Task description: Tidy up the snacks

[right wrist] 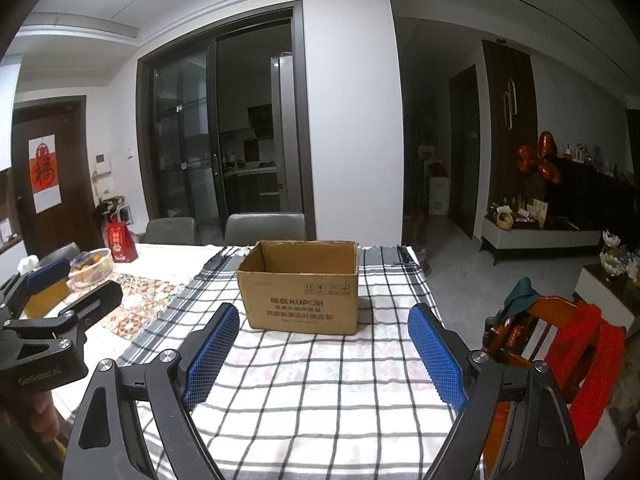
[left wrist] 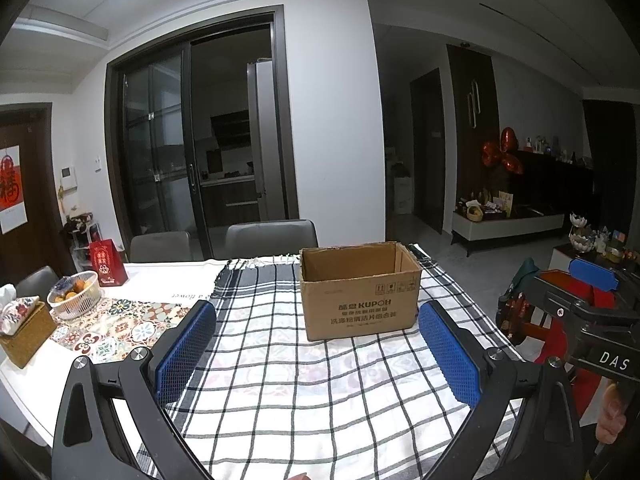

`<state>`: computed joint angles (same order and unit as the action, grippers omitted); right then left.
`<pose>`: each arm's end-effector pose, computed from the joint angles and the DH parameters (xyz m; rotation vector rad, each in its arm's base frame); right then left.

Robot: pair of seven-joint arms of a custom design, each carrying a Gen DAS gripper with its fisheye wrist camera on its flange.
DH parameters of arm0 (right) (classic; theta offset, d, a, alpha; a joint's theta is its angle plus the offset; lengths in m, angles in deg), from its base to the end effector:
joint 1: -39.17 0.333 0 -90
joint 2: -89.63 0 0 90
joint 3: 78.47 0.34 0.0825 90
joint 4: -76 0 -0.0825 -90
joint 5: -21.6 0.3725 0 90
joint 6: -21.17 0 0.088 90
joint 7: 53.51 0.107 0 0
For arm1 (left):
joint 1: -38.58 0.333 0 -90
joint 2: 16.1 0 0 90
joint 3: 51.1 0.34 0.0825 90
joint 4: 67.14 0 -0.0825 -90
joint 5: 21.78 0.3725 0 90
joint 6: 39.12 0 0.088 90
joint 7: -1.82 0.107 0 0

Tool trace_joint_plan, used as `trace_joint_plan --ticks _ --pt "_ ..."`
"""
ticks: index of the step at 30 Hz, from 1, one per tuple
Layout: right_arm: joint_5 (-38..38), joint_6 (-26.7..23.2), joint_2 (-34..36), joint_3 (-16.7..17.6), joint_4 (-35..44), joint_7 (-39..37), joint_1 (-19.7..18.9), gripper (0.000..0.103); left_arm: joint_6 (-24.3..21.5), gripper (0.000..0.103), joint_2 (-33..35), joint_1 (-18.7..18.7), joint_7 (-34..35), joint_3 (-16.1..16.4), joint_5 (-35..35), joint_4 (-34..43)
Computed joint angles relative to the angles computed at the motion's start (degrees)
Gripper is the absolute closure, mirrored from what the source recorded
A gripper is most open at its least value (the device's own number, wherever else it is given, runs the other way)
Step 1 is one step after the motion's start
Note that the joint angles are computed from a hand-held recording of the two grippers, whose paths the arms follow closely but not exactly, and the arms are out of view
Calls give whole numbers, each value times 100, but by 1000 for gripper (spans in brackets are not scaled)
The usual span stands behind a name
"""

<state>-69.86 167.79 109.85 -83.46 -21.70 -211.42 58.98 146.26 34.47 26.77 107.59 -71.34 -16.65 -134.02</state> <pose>0.6556 0.1962 0.4575 -1.1572 1.8212 -1.2006 0.7463 -0.3216 0.4513 -0.9929 1.9222 -1.3056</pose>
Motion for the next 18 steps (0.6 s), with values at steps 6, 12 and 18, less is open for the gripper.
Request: trace_joint_plan --ticks 6,12,18 --pt "4 -30 -14 6 -24 6 3 16 5 0 -19 2 -21 10 -1 -25" --pt "-16 -29 -42 17 -63 29 -7 16 -27 0 -14 4 -31 10 3 -13" --pt "-28 -27 -56 24 -88 47 -10 16 -79 0 -19 42 -10 -46 -14 -7"
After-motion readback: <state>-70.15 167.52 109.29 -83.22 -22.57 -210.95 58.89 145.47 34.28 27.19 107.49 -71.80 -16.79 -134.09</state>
